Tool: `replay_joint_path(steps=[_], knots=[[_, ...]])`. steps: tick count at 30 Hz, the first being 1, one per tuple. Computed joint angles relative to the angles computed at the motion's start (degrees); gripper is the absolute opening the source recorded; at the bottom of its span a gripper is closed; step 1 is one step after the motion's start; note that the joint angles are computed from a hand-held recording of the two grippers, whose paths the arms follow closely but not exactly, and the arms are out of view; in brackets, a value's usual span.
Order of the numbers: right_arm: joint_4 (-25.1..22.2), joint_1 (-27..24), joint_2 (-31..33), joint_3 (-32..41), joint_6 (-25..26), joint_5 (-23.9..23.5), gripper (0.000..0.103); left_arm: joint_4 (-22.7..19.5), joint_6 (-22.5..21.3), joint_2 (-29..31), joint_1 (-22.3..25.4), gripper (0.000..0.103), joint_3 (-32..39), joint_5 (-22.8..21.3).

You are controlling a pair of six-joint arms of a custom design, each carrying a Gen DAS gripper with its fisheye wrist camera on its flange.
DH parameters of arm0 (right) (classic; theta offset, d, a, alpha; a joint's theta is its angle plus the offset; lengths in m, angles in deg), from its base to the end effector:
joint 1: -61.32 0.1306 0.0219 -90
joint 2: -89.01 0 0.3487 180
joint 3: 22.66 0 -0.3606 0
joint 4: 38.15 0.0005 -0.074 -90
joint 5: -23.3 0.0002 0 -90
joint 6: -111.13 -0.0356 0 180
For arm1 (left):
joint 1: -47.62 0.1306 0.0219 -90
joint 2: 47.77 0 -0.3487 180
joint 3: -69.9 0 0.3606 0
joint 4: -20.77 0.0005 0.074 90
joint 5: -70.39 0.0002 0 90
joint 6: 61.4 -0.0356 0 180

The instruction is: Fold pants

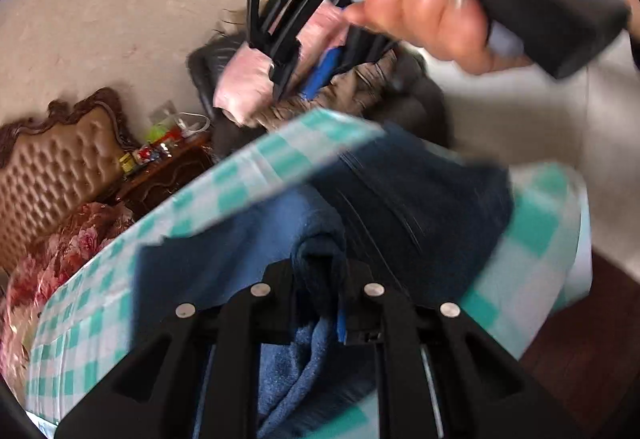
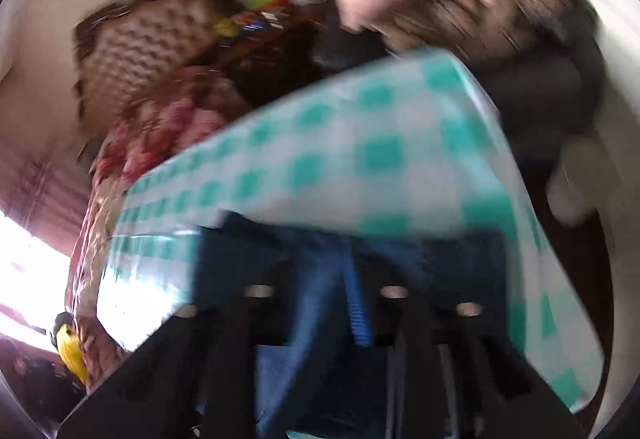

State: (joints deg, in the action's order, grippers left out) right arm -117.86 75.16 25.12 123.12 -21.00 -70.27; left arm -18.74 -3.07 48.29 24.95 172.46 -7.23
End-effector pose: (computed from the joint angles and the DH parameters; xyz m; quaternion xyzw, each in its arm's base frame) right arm 0.5422 0.1354 0.5381 0.2192 0.9135 0.1861 0.2879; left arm 0.4657 -0.2033 0.4587 0.4447 0.7538 -0.0573 0.4803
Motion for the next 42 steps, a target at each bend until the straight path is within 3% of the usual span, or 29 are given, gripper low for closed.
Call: replay_joint_path(steps=[1, 2, 6, 14, 15, 16, 17, 23, 26, 29, 32, 35, 42], knots=[[3.46, -0.17, -3.05, -6.87, -1.05, -1.15, 0.056, 1.9, -1.29, -0.95, -0.51, 0.013, -2.42, -0.84], [5.93, -0.48, -5.11, -12.09, -1.73, -2.99, 0.056, 3.62, -2.3, -1.29, -0.23, 0.013, -4.02, -1.05], [9.98, -1.1, -6.46, -18.57, -3.77, -9.74, 0.056, 3.9, -0.21, -0.49, 0.56, 0.013, -3.18, -0.79], [6.18, 0.4, 3.41, -7.8, -2.16, -14.67, 0.056, 3.9, 1.81, -0.46, 0.84, 0.013, -0.52, -1.85], [4.26, 0.76, 5.81, -4.22, -1.46, -13.87, 0.052, 3.91, 0.99, -0.39, 0.79, 0.013, -0.59, -2.07], [2.26, 0.98, 7.74, -1.08, -0.53, -12.45, 0.026, 4.28, 0.71, -0.72, 0.46, 0.013, -1.18, -2.6], [-0.23, 1.49, 10.33, 3.46, 0.78, -10.55, 0.018, 4.43, 0.29, -0.76, 0.46, 0.013, -1.2, -3.03], [-2.8, 2.09, 11.91, 14.62, 8.32, -7.21, 0.014, 6.57, -0.93, -1.97, -1.35, 0.013, 0.81, -4.93], [-1.4, -0.3, 7.19, 10.39, 10.66, -7.2, 0.014, 6.95, -1.86, -0.75, -4.02, 0.013, 3.58, -4.63], [1.93, -4.1, 1.52, 0.58, 11.93, -9.13, 0.013, 8.17, -3.0, 0.67, -7.72, 0.013, 3.3, -5.83], [4.78, -6.83, -1.98, -10.2, 12.6, -9.52, 0.014, 6.64, -5.64, 3.32, -10.85, 0.013, 2.8, -7.37], [10.69, -8.07, -5.05, -19.29, 11.56, -11.27, 0.013, 6.68, -8.3, 4.52, -12.31, 0.013, 0.73, -8.53], [13.35, -7.66, -9.18, -21.13, 14.46, -8.03, 0.013, 8.12, -6.69, 3.69, -12.5, 0.013, 0.87, -7.54]])
